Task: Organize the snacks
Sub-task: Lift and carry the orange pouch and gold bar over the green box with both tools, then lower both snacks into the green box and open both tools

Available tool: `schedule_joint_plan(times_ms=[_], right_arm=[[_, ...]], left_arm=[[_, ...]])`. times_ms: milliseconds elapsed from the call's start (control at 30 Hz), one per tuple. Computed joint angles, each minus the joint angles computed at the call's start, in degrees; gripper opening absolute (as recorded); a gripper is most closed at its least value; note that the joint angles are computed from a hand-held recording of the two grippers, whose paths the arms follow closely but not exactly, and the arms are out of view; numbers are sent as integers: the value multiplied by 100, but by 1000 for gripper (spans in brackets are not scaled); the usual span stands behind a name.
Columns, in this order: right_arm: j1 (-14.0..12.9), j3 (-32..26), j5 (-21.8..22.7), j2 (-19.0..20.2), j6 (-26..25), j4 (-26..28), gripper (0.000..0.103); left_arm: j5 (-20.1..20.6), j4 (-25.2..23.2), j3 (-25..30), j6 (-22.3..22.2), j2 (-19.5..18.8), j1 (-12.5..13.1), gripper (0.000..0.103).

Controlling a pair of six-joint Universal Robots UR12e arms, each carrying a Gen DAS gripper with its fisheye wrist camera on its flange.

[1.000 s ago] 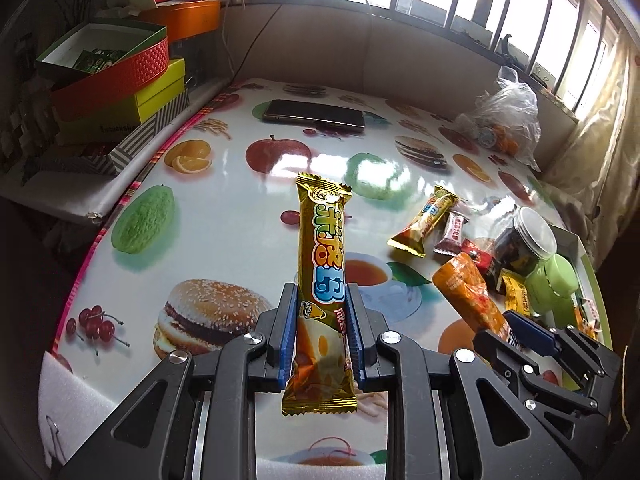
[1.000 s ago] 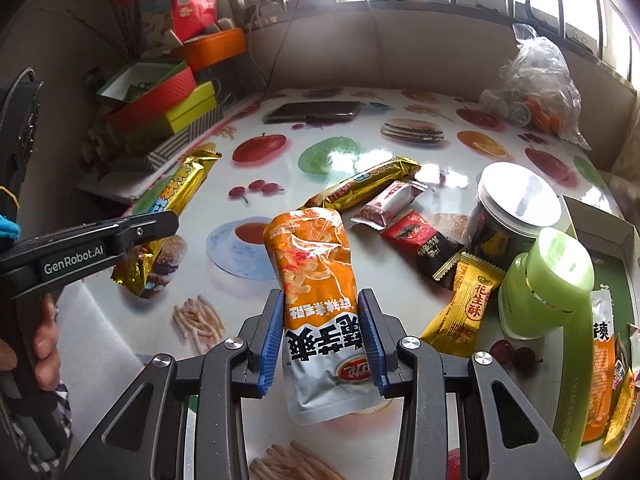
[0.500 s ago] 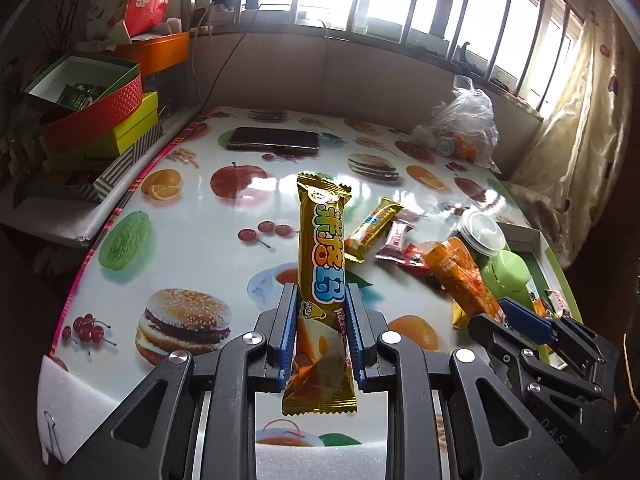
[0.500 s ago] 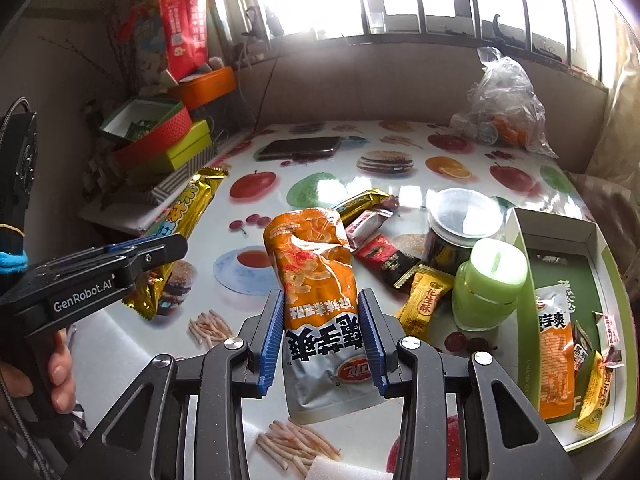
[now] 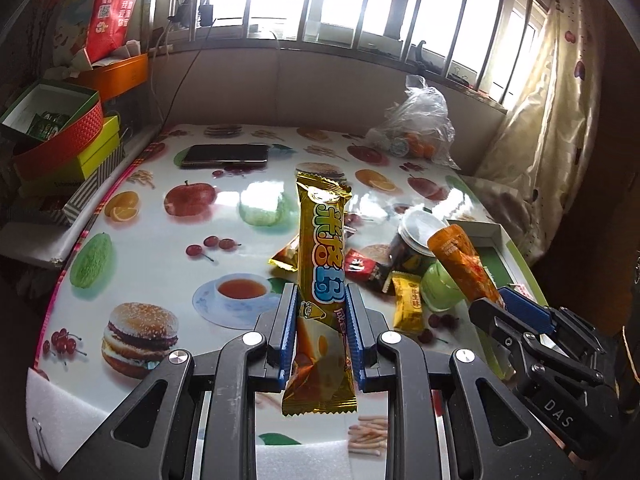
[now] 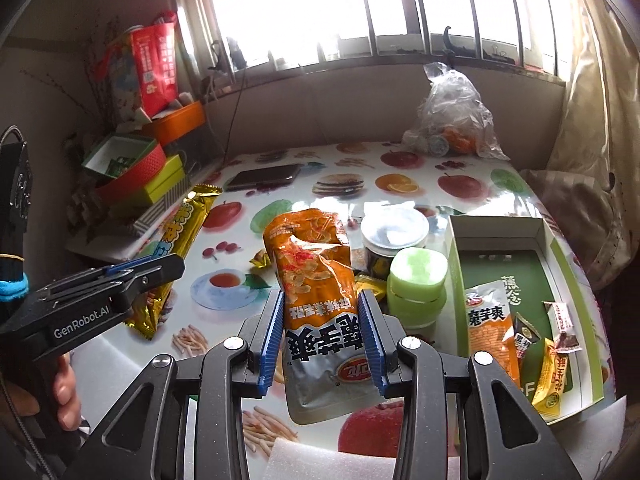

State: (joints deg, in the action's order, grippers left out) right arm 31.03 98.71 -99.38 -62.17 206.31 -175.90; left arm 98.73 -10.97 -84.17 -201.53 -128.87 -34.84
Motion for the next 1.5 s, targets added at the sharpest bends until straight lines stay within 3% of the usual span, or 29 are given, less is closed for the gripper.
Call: schedule_joint_plan(times_ms=[767, 1100, 1500], right_arm=[[-326, 997, -1061, -715, 772, 94, 36], [-507, 1226, -1139, -835, 1047, 353, 36], [-642, 1215, -987, -704, 1151, 701, 36]], left_arm=[[-958, -543, 1234, 824, -598, -375, 24], [-1393, -1113, 1858, 894, -925, -447, 24], [-1558, -1835, 2509, 998, -1352, -505, 24]])
